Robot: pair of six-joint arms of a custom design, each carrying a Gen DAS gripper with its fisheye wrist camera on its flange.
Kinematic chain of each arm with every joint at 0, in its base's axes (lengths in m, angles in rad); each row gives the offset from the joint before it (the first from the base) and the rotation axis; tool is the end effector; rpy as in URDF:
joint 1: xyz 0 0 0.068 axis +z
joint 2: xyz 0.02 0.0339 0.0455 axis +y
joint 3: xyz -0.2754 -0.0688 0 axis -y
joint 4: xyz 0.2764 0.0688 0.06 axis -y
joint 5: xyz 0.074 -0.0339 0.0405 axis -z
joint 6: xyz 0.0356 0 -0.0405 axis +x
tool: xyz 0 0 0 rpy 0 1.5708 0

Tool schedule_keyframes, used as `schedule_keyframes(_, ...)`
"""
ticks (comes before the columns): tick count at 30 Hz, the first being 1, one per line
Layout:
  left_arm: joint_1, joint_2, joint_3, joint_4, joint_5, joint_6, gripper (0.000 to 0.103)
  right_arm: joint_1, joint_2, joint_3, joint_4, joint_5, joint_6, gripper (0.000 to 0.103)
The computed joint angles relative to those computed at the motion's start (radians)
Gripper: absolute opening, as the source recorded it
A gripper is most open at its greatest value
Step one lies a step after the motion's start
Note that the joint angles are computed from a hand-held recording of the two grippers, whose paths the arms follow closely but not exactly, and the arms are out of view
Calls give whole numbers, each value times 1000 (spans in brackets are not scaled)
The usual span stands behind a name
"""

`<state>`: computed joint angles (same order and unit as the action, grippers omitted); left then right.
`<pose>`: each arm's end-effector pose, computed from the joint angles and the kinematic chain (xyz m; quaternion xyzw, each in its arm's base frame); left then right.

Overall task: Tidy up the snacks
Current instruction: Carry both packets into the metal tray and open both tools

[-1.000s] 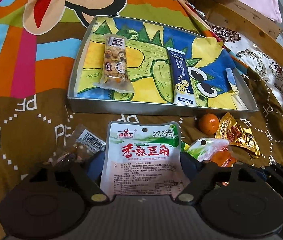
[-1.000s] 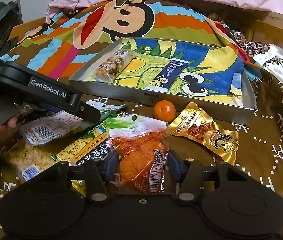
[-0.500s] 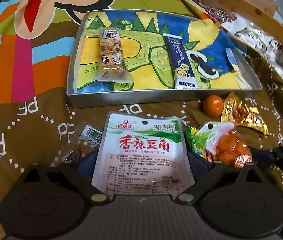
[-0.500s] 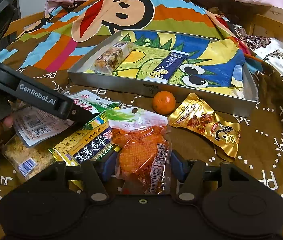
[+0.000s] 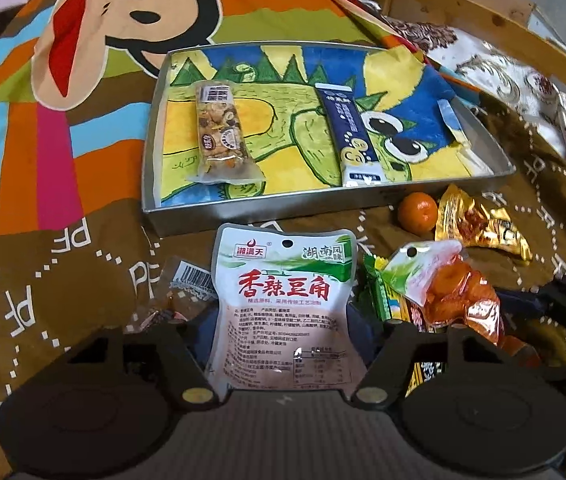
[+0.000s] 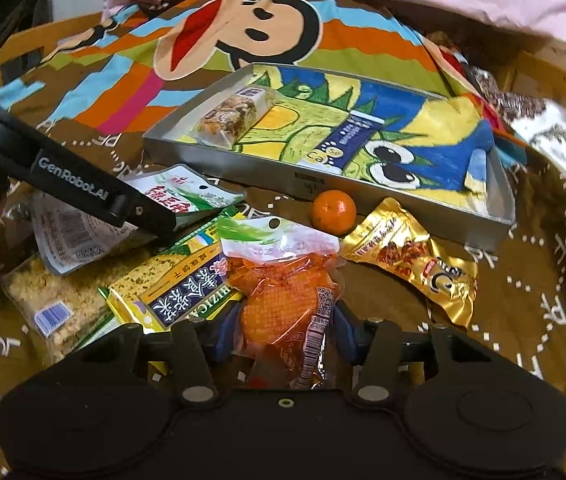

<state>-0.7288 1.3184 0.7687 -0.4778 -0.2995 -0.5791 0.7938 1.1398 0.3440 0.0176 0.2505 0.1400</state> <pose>0.2115 -0.1747 0.1945 0.0313 0.9529 -0.0473 0.2980 0.1595 0.1496 0.1321 -0.2482 0.8823 0.0695 0.3939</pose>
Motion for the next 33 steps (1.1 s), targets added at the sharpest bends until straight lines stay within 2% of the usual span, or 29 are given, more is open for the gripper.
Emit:
schedule_keyframes(3, -2, -20, -12, 9, -2, -27, 63, 22, -8, -8, 10, 30, -29, 51)
schedule_keyframes(7, 6, -73, -43, 18, 3, -70, 62, 46, -5, -12, 25, 61, -58, 51)
schedule_keyframes(15, -7, -137, -66, 14, -65, -135, 61, 59, -11, -26, 56, 92, -90, 50)
schedule_keyframes(22, -36, -202, -93, 66, -147, -154, 61, 143, -16, -56, 135, 248, -191, 50)
schedule_keyframes(26, -48, -221, -113, 134, -193, -168, 61, 169, -23, -88, 248, 344, -293, 50)
schedule_keyframes(29, -31, -211, -117, 214, -211, -174, 61, 145, -33, -94, 305, 346, -322, 50)
schedule_keyframes(33, 28, -146, -113, 383, -220, -165, 61, 72, -7, -69, 387, 293, -322, 50)
